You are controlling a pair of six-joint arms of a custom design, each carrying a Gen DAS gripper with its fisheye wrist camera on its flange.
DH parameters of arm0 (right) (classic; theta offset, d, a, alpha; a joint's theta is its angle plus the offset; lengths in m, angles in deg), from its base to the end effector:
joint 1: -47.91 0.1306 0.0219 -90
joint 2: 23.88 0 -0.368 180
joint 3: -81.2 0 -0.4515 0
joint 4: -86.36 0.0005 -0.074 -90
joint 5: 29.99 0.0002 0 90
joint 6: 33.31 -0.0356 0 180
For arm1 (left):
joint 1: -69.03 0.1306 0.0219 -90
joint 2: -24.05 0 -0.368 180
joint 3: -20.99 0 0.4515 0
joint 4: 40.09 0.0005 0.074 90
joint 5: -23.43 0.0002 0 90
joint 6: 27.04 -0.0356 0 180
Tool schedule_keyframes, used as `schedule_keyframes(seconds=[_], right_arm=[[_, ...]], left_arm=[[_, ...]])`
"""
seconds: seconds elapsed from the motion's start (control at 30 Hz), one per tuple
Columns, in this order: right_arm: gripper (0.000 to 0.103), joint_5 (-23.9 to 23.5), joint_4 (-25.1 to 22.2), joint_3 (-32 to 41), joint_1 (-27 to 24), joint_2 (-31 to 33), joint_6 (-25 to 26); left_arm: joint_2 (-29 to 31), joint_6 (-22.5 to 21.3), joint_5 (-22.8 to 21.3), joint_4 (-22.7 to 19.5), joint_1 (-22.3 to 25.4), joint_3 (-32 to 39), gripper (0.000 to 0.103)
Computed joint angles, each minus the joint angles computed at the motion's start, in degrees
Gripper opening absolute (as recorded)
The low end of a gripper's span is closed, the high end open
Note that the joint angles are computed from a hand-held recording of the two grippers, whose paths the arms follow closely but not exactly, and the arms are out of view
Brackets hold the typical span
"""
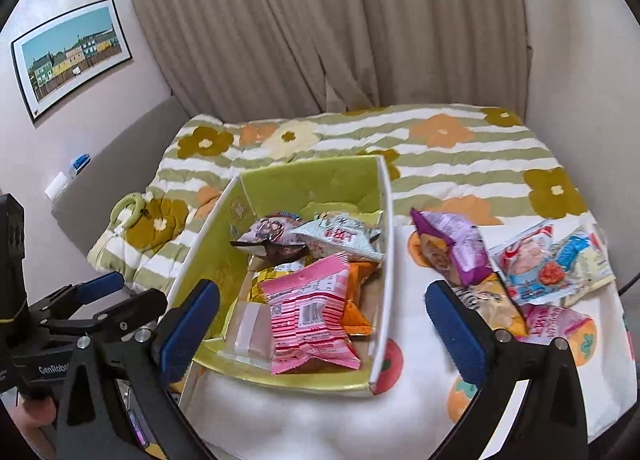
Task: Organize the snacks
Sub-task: 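Open both tools and withdraw them from the box toward the remaining snacks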
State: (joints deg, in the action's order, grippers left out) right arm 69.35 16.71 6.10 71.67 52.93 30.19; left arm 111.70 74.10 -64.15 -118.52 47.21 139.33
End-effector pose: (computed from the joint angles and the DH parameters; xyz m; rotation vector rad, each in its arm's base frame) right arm 0.3849 0.1626 0.6289 0.1393 2.2949 0.2690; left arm 0.4343 -0.1760 0.6475 0.2456 2.4149 -0.3153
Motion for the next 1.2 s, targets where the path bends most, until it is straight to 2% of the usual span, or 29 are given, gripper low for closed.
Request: schedule_keyframes(seconds=[0.2, 0.37, 0.53, 0.73, 0.9, 1.03, 1.2], right_arm=[[0.103, 4.2, -0.3, -3.0, -0.9, -4.6, -0.4], [0.103, 3.6, -1.1, -5.9, -5.7, -9.0, 1.3], [0.103, -2.0, -3.5, -7.8, -14.3, -13.1, 4.1], [0.103, -7.2, -6.5, -9.1, -25.8, -16.3, 13.8], [0.103, -17.7, -8.5, -10.1, -36.5, -15.7, 20.5], [0.103, -24.4, -10.4, -11.1, -42.8, -13.9, 25.6], [0.103, -30.5, -12.1, -13.2, -46.9, -11.0, 31.4]], left_arm=[[0.1, 0.4, 0.4, 1.0, -3.2, 0.4, 0.100], [2.1, 1.9, -1.0, 1.5, -8.1, 2.8, 0.100], [5.3, 5.2, -3.4, 1.2, -13.6, 6.3, 0.100], [11.2, 11.5, -5.8, -0.4, -20.3, 11.3, 0.100], [17.5, 15.6, -8.4, -3.1, -24.2, 17.1, 0.100], [23.1, 20.5, -9.5, -5.8, -26.0, 22.1, 0.100], [28.9, 25.0, -10.0, -8.1, -26.5, 26.0, 0.100]])
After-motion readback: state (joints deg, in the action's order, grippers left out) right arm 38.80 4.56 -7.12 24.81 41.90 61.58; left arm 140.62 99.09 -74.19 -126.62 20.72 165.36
